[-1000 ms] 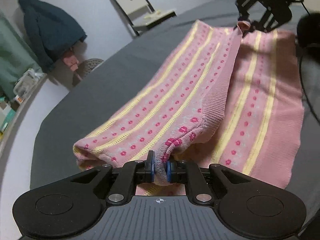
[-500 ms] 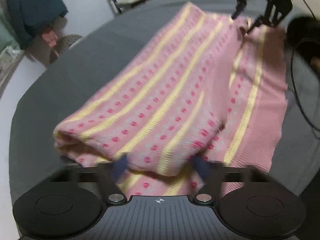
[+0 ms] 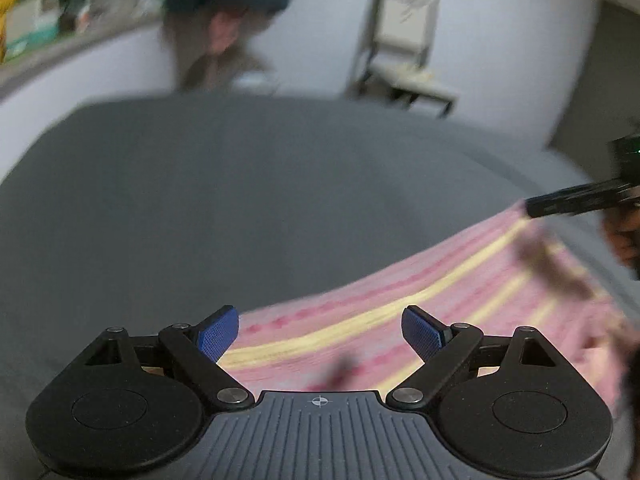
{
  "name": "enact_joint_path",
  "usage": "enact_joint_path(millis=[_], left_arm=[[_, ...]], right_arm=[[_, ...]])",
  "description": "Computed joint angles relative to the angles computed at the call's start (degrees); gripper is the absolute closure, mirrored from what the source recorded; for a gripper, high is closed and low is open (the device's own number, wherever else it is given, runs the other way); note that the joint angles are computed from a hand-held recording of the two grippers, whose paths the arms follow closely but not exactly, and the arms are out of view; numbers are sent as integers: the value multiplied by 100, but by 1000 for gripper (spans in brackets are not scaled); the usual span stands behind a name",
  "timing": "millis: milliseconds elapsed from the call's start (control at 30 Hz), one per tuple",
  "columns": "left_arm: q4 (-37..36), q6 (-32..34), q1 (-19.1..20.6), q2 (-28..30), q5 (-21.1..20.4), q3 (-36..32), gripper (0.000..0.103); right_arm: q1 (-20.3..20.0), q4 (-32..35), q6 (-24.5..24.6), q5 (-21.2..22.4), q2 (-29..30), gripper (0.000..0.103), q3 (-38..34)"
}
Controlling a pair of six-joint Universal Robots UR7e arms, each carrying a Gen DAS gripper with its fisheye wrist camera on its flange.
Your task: Fold clothes
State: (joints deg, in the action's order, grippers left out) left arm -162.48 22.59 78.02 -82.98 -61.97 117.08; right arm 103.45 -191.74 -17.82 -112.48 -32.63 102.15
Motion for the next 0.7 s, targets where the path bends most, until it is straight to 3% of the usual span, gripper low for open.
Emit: enact_joint_path(millis=[67, 167, 267, 333, 367, 433, 500, 567, 700], left_arm=[[-11, -26, 146, 172, 70, -80, 13], [-313, 243, 218, 215, 70, -3, 13], [-294, 114, 250, 39, -203, 55, 13], [-273, -112, 338, -178, -584, 76, 13], [-307, -190, 378, -273, -707, 89, 13], [-359, -352, 408, -404, -649, 89, 13], [-180, -548, 404, -420, -288, -41, 13], [246, -751, 457, -369, -98, -245, 13], [1234, -913, 552, -205, 133, -620, 13]], right_arm=[[-83, -59, 106, -133, 75, 66, -25], [-106, -330, -170, -208, 74, 67, 142], [-4, -452, -493, -398, 7, 64, 306], [56, -684, -873, -424, -12, 48, 386], [84, -807, -1079, -451, -20, 44, 418], [119, -847, -1436, -589, -30, 35, 369], [134, -439, -1590, -777, -73, 30, 174], [123, 467, -1486, -895, -166, 24, -116], [9, 1804, -1054, -663, -297, 23, -602]])
